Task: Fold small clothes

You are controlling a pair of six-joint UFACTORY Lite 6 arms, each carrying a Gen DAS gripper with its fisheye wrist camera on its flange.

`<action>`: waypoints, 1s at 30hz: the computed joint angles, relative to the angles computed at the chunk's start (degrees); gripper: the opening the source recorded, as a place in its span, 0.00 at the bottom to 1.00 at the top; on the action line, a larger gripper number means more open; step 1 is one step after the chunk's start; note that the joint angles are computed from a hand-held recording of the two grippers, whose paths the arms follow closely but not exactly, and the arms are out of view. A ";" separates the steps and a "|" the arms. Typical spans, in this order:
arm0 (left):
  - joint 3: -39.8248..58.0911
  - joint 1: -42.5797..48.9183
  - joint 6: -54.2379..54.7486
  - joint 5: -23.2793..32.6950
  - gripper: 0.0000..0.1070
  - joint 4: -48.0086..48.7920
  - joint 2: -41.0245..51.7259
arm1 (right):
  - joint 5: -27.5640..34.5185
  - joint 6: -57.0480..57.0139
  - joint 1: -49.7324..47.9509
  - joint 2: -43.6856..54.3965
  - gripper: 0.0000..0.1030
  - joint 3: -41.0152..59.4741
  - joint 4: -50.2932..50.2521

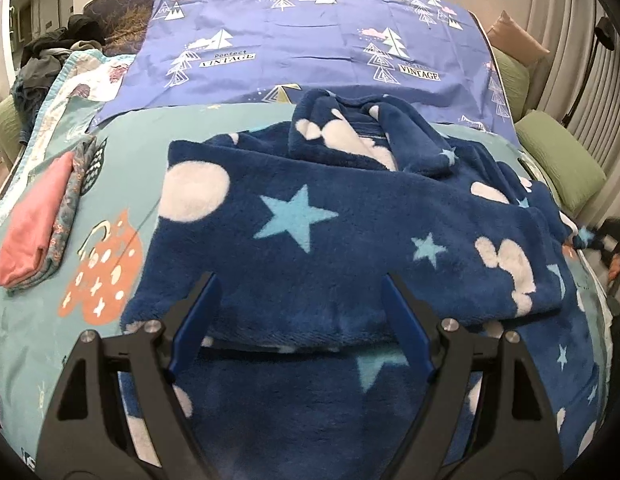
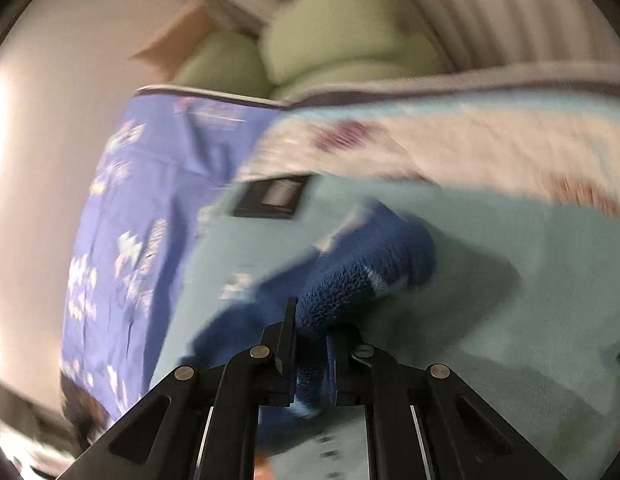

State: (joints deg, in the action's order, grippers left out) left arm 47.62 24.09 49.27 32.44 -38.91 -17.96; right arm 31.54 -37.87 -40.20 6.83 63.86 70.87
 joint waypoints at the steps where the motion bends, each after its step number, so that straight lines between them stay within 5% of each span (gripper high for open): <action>1: 0.48 0.03 -0.16 0.71 0.77 0.01 0.44 | -0.21 0.37 1.47 -2.24 0.09 0.17 -1.37; 6: 1.91 1.10 1.17 3.57 0.77 -3.00 1.50 | -5.18 6.00 18.99 -15.31 0.09 2.37 -13.34; 11: 2.62 2.71 2.43 6.01 0.77 -4.34 2.01 | -14.90 27.91 46.93 -22.23 0.09 2.44 -43.30; 16: 3.41 7.86 7.72 10.74 0.77 -9.60 3.14 | -16.66 53.64 71.86 -18.46 0.10 1.46 -72.21; 23: 3.37 11.99 10.45 14.29 0.77 -11.74 4.54 | -11.03 65.91 87.08 -6.31 0.24 0.70 -87.80; 30: 3.61 13.17 13.68 21.05 0.77 -14.63 5.97 | -11.56 55.25 82.79 -17.61 0.38 -8.60 -74.88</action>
State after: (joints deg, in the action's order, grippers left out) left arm 51.23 37.26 62.95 53.49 -53.54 -11.99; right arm 19.98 17.38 42.59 -10.78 55.26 -4.00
